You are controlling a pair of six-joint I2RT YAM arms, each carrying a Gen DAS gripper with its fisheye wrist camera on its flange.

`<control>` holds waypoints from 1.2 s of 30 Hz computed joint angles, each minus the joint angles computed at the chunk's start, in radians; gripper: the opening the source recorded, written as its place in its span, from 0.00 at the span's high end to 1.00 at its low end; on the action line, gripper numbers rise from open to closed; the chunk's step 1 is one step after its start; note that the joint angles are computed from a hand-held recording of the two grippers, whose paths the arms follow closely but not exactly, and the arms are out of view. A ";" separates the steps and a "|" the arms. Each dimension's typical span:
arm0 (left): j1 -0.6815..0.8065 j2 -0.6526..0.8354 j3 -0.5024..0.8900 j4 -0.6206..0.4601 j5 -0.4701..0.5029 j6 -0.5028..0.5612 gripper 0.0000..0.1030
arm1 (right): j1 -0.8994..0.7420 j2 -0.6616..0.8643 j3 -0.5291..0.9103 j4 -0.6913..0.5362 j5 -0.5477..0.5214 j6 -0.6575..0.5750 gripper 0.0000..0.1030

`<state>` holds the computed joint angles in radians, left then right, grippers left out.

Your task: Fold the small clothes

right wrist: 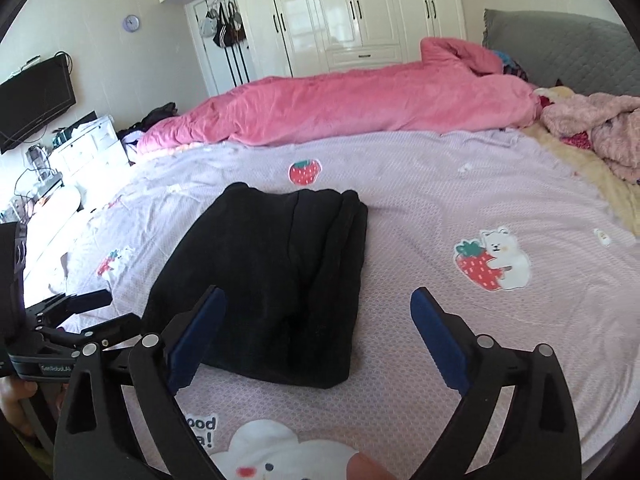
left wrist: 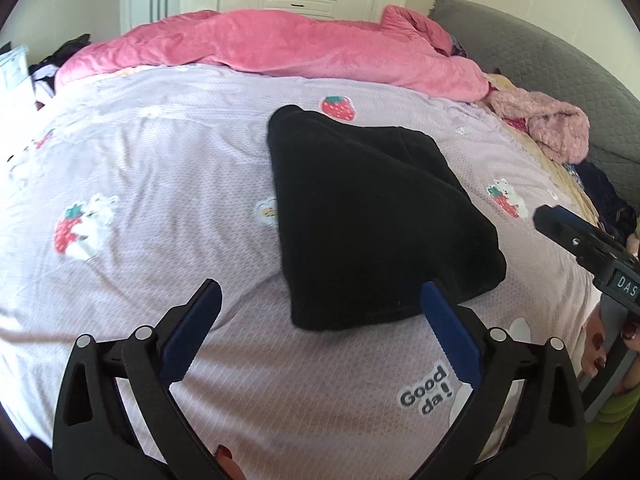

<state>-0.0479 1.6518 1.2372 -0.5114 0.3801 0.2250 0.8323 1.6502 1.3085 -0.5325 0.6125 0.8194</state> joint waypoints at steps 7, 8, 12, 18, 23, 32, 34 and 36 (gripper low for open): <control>0.066 -0.105 -0.087 0.028 0.037 0.010 0.09 | 0.077 -0.017 -0.016 -0.023 0.066 0.058 0.04; 0.072 -0.117 -0.098 0.028 0.036 0.018 0.09 | 0.089 -0.014 -0.015 -0.030 0.075 0.074 0.04; 0.101 -0.156 -0.139 0.024 0.048 0.035 0.09 | 0.142 0.010 -0.011 -0.073 0.108 0.155 0.04; 0.136 -0.177 -0.173 0.018 0.070 0.064 0.09 | 0.194 0.071 0.020 -0.145 0.106 0.231 0.04; 0.151 -0.176 -0.178 0.013 0.081 0.067 0.09 | 0.222 0.102 0.043 -0.169 0.117 0.264 0.04; 0.147 -0.181 -0.192 0.016 0.072 0.070 0.09 | 0.235 0.108 0.062 -0.182 0.136 0.280 0.04; 0.148 -0.185 -0.195 0.017 0.070 0.068 0.09 | 0.232 0.106 0.059 -0.182 0.132 0.281 0.04; 0.149 -0.188 -0.197 0.017 0.070 0.067 0.09 | 0.226 0.105 0.058 -0.180 0.128 0.280 0.04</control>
<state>0.1013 1.4641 1.0402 -0.4941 0.4505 0.2924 1.0587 1.7554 1.3666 -0.7128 0.7403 1.0989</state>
